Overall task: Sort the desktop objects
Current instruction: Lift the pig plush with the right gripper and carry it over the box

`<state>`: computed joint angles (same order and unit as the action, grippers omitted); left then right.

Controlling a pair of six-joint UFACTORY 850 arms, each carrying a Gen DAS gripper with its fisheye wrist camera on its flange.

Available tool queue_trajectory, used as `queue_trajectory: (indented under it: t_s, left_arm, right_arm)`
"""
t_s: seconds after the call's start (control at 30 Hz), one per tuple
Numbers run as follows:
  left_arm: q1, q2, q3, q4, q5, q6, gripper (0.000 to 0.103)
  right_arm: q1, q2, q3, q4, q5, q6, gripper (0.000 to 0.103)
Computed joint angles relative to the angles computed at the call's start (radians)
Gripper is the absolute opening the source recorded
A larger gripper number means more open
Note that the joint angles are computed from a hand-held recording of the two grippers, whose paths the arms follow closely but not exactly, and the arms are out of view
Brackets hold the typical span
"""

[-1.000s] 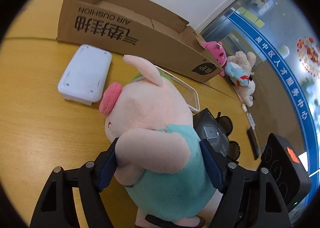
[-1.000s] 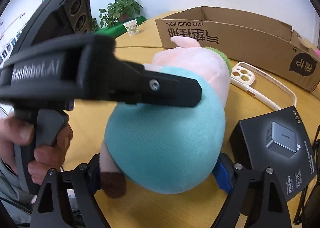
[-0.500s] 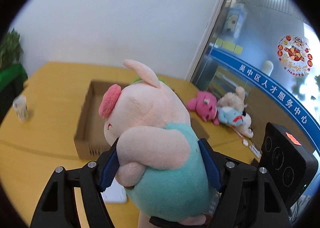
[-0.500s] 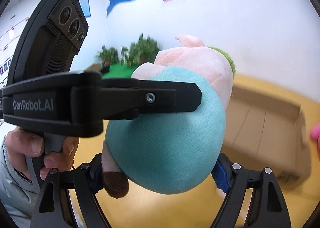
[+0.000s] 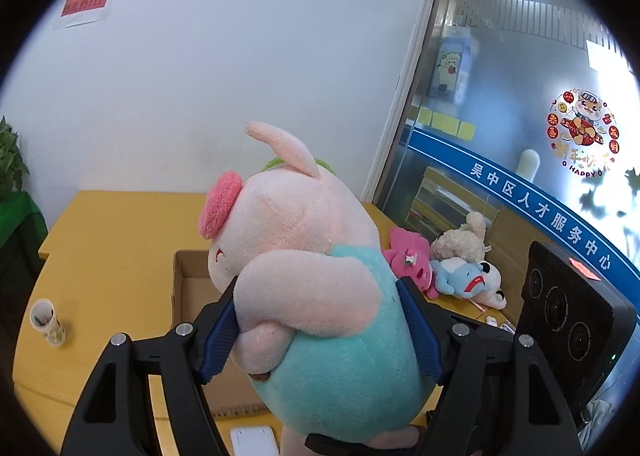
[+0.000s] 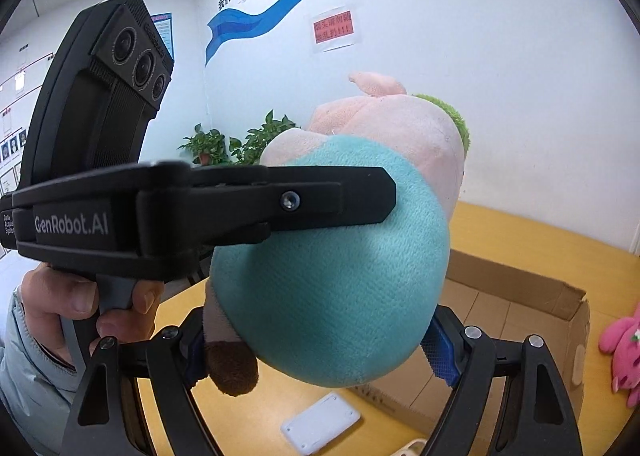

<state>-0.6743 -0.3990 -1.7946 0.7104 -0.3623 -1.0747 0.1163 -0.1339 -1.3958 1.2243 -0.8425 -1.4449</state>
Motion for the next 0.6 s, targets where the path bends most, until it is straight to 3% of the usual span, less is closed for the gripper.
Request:
queue_trajectory:
  t_s: [0.1, 0.2, 0.3, 0.4, 0.6]
  left_arm:
    - [0.027, -0.047, -0.094, -0.125, -0.015, 0.160, 0.074]
    - [0.061, -0.112, -0.212, -0.272, -0.046, 0.335, 0.074]
    - [0.104, -0.203, -0.363, -0.434, -0.100, 0.514, 0.074]
    - [0.146, -0.272, -0.464, -0.538, -0.141, 0.615, 0.074]
    - [0.231, -0.498, -0.747, -0.729, -0.289, 0.758, 0.074]
  right_arm:
    - [0.030, -0.089, -0.125, -0.037, 0.023, 0.059, 0.083]
    - [0.025, -0.179, -0.263, -0.096, -0.004, 0.141, 0.083]
    - [0.031, -0.202, -0.332, -0.154, -0.030, 0.232, 0.083]
    - [0.047, -0.226, -0.364, -0.184, -0.037, 0.289, 0.083]
    - [0.062, -0.434, -0.558, -0.241, -0.080, 0.418, 0.083]
